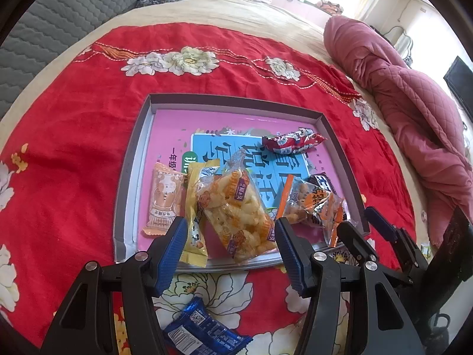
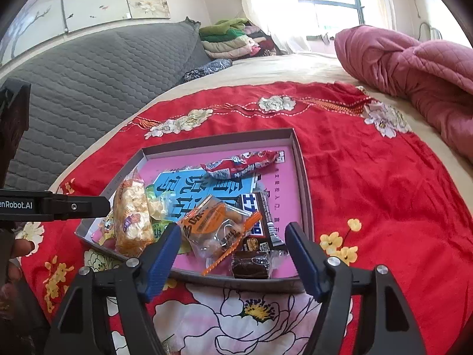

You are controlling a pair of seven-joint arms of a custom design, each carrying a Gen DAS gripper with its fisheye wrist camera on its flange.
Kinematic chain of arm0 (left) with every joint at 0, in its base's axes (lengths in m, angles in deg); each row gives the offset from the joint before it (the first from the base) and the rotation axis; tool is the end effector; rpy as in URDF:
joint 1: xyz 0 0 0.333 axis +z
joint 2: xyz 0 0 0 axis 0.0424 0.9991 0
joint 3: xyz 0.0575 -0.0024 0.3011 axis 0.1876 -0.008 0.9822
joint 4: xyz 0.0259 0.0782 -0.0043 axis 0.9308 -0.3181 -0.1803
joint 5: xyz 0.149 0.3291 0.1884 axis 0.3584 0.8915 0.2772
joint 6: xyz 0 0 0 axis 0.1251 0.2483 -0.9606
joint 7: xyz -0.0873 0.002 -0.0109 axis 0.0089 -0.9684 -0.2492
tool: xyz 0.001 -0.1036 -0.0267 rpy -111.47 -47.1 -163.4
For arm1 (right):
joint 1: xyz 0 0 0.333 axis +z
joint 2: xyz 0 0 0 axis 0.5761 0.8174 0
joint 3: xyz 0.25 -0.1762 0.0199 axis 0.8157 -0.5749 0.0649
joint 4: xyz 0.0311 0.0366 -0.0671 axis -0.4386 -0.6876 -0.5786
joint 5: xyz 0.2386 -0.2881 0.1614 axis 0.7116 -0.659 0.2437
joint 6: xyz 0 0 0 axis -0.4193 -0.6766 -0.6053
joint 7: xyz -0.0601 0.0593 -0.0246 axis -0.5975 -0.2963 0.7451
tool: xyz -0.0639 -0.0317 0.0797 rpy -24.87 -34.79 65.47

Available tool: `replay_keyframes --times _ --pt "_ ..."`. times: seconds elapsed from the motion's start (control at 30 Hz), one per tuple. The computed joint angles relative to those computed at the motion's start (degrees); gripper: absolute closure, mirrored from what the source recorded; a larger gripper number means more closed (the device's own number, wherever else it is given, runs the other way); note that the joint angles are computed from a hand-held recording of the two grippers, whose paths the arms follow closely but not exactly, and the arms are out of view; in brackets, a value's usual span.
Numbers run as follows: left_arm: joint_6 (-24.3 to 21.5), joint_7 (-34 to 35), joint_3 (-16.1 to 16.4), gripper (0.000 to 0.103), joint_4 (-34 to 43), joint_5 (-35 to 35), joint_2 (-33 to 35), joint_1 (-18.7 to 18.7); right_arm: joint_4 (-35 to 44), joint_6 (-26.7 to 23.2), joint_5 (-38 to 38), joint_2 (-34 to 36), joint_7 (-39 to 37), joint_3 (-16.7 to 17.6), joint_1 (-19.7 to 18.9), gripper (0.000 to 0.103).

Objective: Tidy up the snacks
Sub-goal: 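Open both tools to release the packets and withdraw from the box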

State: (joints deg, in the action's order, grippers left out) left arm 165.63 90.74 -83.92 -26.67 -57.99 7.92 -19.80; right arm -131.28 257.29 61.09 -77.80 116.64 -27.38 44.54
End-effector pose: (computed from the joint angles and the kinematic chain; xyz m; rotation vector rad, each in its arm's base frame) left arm 0.5956 -0.3649 0.4455 -2.1953 1.7906 -0.7072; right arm 0.6009 0.1223 0.4020 -1.8354 1.4063 -0.4072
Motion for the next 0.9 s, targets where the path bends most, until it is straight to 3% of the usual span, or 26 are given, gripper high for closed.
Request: replay_keyframes --times 0.5,0.9 --pt "0.3 0.2 -0.3 0.035 -1.3 -0.1 -1.1 0.1 -1.0 1.9 2.1 -1.2 -3.1 0.4 0.5 0.030" --pt "0.5 -0.2 -0.9 0.035 -4.9 0.3 -4.4 0.4 -4.1 0.7 3.2 -4.8 -3.3 -1.4 2.6 0.023"
